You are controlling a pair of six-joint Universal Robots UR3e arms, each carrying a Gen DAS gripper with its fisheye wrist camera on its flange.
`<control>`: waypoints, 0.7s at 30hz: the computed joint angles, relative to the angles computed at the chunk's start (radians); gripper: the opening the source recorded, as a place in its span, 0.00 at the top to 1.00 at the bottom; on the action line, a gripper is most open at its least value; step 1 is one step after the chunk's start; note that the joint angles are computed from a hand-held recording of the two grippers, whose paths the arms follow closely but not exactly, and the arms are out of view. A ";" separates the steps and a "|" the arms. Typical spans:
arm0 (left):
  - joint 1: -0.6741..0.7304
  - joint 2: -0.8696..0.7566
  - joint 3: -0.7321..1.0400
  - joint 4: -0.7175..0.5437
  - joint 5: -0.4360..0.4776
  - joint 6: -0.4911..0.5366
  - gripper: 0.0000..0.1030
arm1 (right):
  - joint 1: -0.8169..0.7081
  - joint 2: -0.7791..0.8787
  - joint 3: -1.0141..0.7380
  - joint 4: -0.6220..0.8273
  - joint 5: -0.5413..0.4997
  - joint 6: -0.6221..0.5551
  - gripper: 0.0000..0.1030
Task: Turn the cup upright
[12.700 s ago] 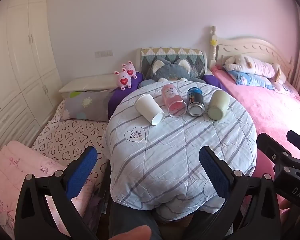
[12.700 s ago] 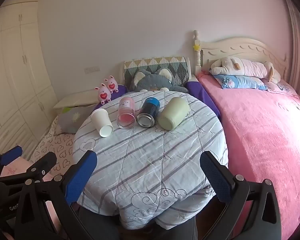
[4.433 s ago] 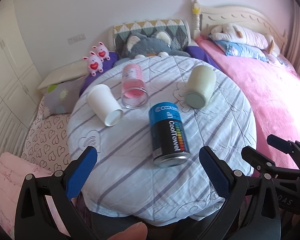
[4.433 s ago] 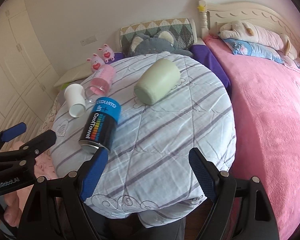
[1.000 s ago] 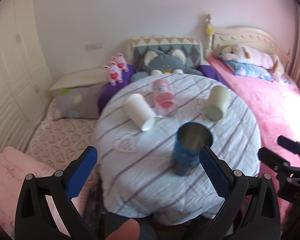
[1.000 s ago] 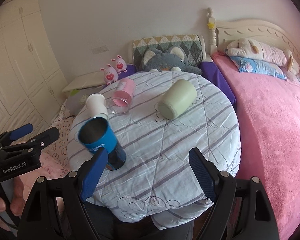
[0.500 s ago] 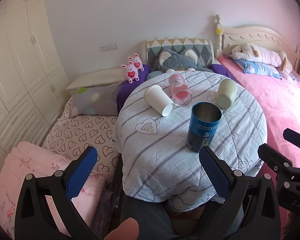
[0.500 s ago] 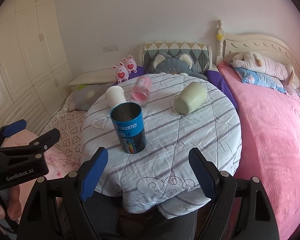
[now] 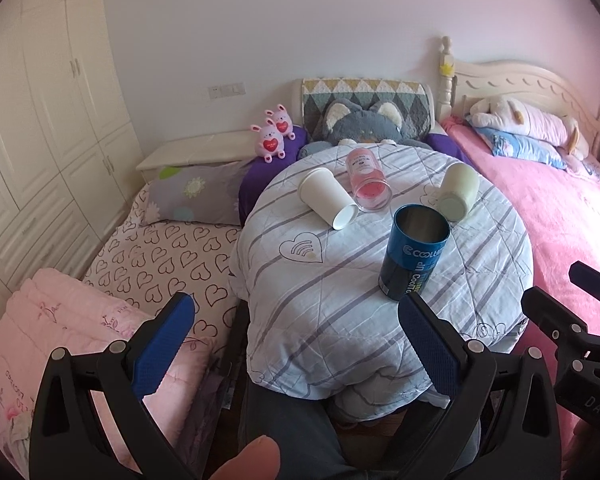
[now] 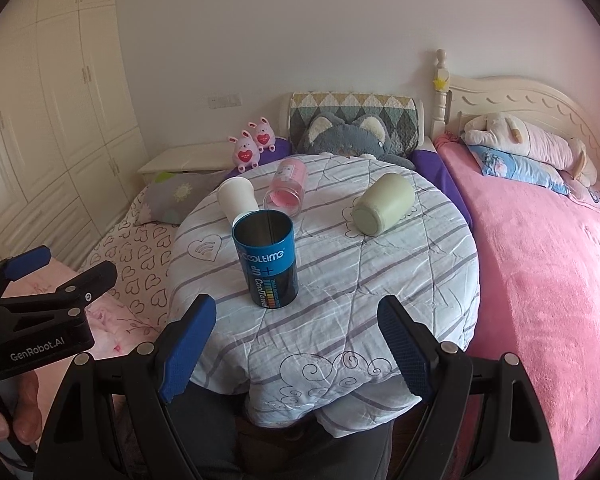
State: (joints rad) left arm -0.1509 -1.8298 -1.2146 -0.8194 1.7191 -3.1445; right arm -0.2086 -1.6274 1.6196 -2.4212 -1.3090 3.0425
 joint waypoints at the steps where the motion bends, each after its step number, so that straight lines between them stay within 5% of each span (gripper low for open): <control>1: 0.001 0.000 0.000 -0.001 -0.001 0.002 0.00 | 0.001 0.000 0.000 0.000 -0.001 0.000 0.18; 21: 0.012 -0.002 0.012 -0.022 -0.016 0.002 0.00 | -0.013 0.018 -0.023 0.029 0.012 -0.007 0.18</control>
